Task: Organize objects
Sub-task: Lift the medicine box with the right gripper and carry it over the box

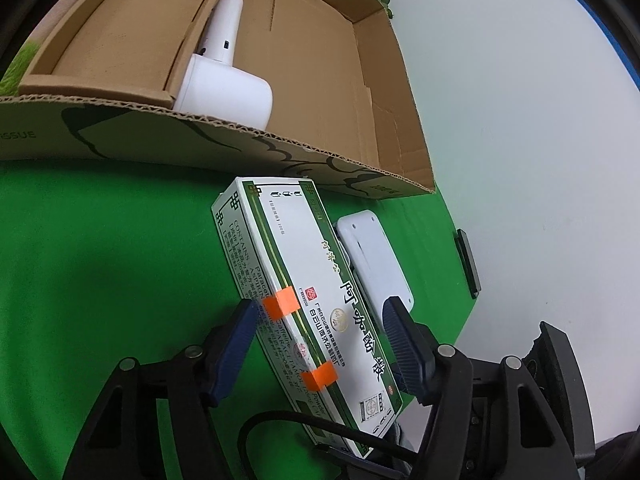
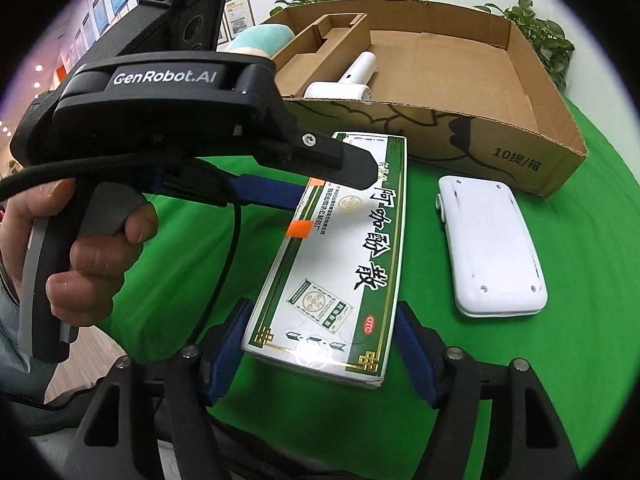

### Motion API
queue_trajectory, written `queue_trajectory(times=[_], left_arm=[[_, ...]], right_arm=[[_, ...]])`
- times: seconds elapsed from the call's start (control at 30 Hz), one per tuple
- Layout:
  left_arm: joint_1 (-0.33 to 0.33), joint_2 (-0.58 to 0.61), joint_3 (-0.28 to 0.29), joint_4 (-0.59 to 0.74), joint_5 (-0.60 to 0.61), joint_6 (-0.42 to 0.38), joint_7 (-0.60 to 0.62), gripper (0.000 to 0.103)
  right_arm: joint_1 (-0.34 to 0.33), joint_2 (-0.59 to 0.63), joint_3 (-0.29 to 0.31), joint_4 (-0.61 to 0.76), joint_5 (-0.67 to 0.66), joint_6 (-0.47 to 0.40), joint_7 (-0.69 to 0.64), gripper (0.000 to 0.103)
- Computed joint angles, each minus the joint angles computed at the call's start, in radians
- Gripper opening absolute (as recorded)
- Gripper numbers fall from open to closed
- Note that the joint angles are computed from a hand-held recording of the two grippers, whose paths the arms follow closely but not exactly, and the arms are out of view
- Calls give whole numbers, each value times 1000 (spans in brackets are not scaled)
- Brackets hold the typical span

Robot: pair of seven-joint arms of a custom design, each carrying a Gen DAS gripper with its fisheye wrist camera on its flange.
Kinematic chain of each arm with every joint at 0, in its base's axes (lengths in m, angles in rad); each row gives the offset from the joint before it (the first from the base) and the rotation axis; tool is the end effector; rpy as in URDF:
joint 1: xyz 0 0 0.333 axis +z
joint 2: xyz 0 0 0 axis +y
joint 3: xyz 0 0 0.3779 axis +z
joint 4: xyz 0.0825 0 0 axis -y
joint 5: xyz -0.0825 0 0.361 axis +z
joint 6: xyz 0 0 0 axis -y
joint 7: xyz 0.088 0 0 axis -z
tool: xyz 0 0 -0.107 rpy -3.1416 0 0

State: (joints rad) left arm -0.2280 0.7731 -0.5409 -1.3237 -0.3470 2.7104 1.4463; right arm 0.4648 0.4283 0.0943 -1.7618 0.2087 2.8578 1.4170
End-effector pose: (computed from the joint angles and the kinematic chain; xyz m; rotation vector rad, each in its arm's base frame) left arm 0.6794 -0.4295 0.4463 1.7493 -1.9446 1.1360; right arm 0.6123 0.3564 0.4703 -2.1432 1.2561 -0.3016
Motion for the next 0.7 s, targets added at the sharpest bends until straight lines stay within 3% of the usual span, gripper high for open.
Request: queue_trajectory(times=[0.13,0.4,0.53,0.63,0.7], left_arm=[[10,-17,-9,-35,-9,16,-1,63],[46,-50,-45,-115,-44,55,13,62],[55,-74,-50,-158,-51,85,12,47],[85,-77,-89,-181,-75,106,33,43],[79,-81,-79,-184,-73,96,15,43]], right_arm=[[1,-7,7,-16,5,13,-5,69],[-61,-33,91,-61,124,45,-103,68],[-91,-49,125,-83,199,73,-160,68],[-94,-48,129,-78,231,72,-182,68],[-93,-48,130,-76,247,70,-193,67]])
